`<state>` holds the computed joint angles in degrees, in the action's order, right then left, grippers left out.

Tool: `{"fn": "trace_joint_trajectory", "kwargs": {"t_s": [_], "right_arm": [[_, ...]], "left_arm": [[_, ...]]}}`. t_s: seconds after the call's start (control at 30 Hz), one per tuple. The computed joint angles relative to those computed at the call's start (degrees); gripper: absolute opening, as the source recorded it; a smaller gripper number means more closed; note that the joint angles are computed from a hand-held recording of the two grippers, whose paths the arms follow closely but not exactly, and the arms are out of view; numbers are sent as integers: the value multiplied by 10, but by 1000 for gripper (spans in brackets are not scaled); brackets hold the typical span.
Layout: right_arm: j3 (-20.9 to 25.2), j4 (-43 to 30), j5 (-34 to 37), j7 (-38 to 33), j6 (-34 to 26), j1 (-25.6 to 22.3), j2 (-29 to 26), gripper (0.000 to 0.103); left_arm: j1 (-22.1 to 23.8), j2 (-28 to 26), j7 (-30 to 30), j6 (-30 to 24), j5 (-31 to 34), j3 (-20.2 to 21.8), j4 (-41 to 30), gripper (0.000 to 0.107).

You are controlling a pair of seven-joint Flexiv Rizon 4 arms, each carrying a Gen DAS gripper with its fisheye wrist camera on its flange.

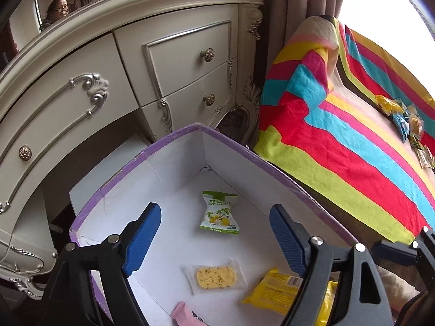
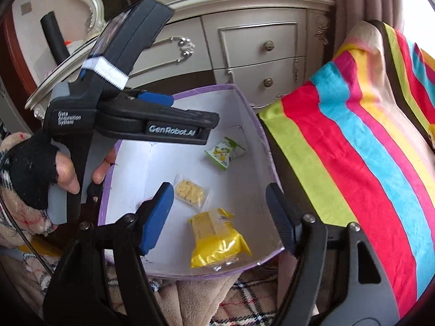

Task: Organize snacks
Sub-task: 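Carry both packs to the white box and open both tools to release them, then move both tools back over the snack pile, then grasp the white nut bag with the left tool while the right tool grasps the pink wrapper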

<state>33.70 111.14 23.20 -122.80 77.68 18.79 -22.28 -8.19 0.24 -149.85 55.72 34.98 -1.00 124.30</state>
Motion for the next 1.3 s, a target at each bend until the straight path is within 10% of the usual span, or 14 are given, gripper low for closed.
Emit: {"fn": "trace_joint_trajectory", "kwargs": {"t_s": [0.27, 0.47, 0.93, 1.07, 1.3], "right_arm": [[-63, 17, 30, 87, 62, -45, 15, 73], [-199, 88, -47, 221, 134, -26, 38, 74], [-515, 61, -237, 374, 156, -18, -40, 77], [-505, -10, -302, 356, 148, -63, -87, 77], [-291, -170, -330, 288, 36, -253, -170, 78]], "left_arm": [[-37, -109, 69, 84, -63, -21, -72, 83], [-59, -230, 186, 149, -175, -70, -165, 83], [-164, -467, 438, 82, -277, -92, -496, 83], [-186, -523, 466, 47, -312, -70, -592, 83], [-209, -615, 496, -8, -386, -46, -746, 83]]}}
